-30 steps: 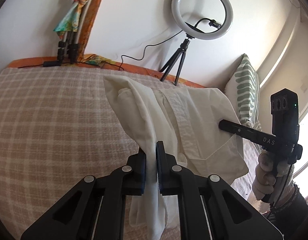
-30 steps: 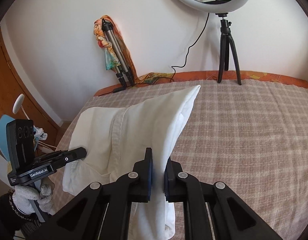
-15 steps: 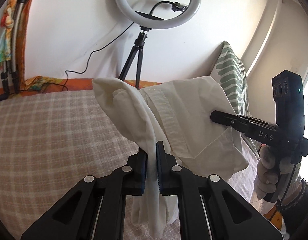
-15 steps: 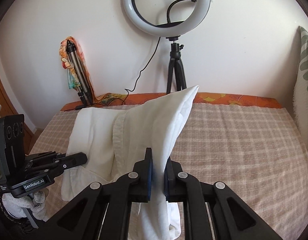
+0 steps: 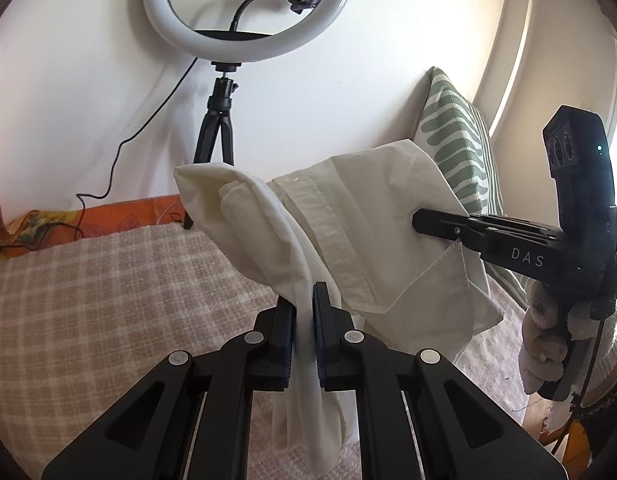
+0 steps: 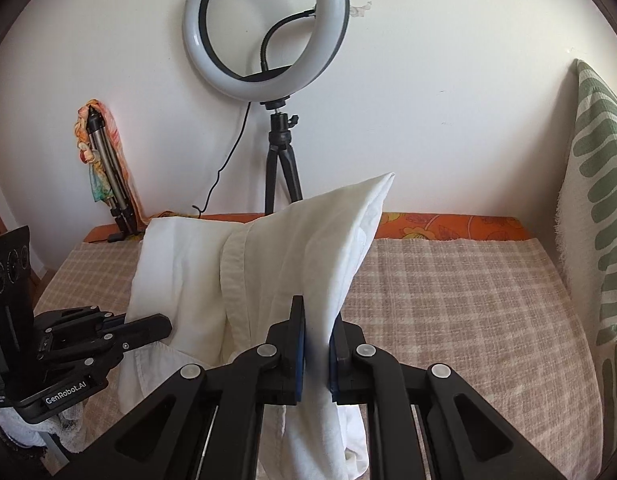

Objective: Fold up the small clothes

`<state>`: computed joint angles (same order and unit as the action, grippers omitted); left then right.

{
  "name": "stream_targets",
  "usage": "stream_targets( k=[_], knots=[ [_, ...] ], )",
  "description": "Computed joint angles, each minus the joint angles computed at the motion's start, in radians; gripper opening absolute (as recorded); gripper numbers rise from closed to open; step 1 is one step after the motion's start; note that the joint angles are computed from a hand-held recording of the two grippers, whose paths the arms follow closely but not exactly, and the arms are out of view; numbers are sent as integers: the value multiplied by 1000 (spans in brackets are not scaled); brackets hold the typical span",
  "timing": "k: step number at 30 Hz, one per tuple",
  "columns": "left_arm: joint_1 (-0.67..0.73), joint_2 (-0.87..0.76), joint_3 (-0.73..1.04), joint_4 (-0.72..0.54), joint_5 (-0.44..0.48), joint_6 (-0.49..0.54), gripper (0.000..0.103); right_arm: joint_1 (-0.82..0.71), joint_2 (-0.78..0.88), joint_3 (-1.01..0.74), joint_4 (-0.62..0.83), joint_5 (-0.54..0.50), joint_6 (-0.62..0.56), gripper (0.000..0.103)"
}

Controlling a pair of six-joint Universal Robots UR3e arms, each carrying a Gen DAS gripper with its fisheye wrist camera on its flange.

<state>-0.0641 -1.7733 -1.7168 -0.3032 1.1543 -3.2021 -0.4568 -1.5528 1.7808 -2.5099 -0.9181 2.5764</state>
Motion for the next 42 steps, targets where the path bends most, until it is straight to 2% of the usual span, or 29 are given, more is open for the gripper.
stream_targets(
  k=[10, 16, 26, 29, 30, 33, 42],
  knots=[
    [-87, -211, 242, -5, 69, -14, 7, 8, 206, -165, -84, -36, 61, 7],
    [-103, -329, 381, -53, 88, -33, 8, 23, 345, -269, -124, -78, 70, 7],
    [-146, -423, 502, -86, 191, -14, 8, 63, 519, -442, -125, -187, 98, 8],
    [-150, -421, 509, -100, 211, -10, 12, 67, 529, -444, -154, -233, 133, 20],
    [-152, -416, 509, -106, 219, -8, 13, 64, 526, -437, -164, -238, 140, 31],
    [-150, -384, 465, -77, 236, 1, 19, 44, 495, -394, -190, -221, 148, 31],
    [-128, -200, 288, -27, 209, 10, 19, 7, 296, -199, -215, -158, 141, 31]
  ],
)
